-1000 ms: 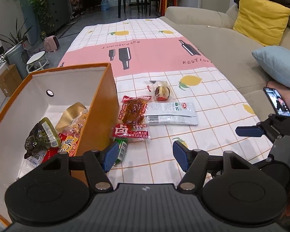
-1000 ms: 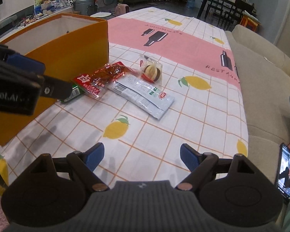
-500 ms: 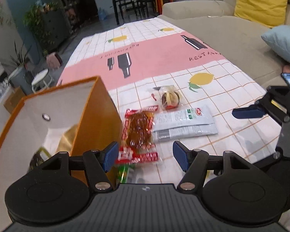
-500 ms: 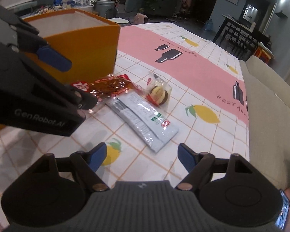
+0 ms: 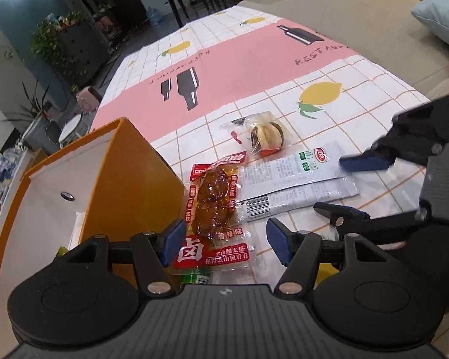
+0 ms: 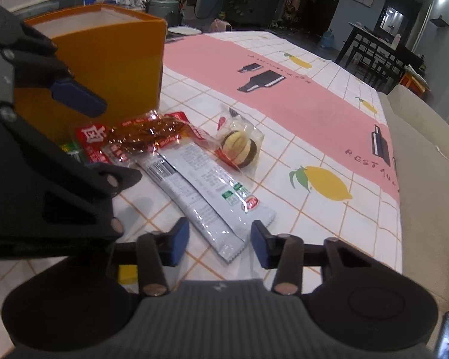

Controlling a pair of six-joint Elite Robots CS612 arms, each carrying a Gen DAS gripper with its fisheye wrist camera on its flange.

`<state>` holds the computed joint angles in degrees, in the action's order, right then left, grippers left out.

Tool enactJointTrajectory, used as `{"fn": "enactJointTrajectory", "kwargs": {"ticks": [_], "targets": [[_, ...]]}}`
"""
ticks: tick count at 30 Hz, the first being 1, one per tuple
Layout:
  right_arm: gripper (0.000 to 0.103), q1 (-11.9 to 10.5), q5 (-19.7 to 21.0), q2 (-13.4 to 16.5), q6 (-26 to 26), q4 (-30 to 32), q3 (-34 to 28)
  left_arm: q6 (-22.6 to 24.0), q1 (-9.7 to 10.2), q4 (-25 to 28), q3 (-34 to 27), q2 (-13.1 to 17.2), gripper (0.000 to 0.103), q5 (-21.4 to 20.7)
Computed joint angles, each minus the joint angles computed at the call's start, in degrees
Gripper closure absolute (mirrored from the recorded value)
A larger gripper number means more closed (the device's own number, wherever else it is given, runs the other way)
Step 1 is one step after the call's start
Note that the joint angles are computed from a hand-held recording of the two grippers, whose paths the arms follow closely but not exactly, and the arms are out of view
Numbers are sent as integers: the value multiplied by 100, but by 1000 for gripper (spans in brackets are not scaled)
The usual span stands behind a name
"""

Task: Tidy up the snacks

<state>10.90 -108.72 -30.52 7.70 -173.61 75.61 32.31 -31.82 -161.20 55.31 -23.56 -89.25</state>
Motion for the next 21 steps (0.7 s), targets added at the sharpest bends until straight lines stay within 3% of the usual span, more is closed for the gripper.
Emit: {"fn": "enactJointTrajectory", "kwargs": {"ticks": [2,5,9,15,21], "targets": [[85,-8,98,-14,68,7,11,-65,12,160,-37,-9,40,-109],[98,-7,151,-40,172,98,23,-41,24,357,-46,-28,69,-189],[103,46,-38,-58,129,255,22,-10,49,364,9,-46,99,-298],[103,115,-265,-226,469,883,102,-7,80,125,160,-105,103,-428],[103,105,-148,-530,1410,1643,340,-132,136,35,326,-200,103,-609]]}}
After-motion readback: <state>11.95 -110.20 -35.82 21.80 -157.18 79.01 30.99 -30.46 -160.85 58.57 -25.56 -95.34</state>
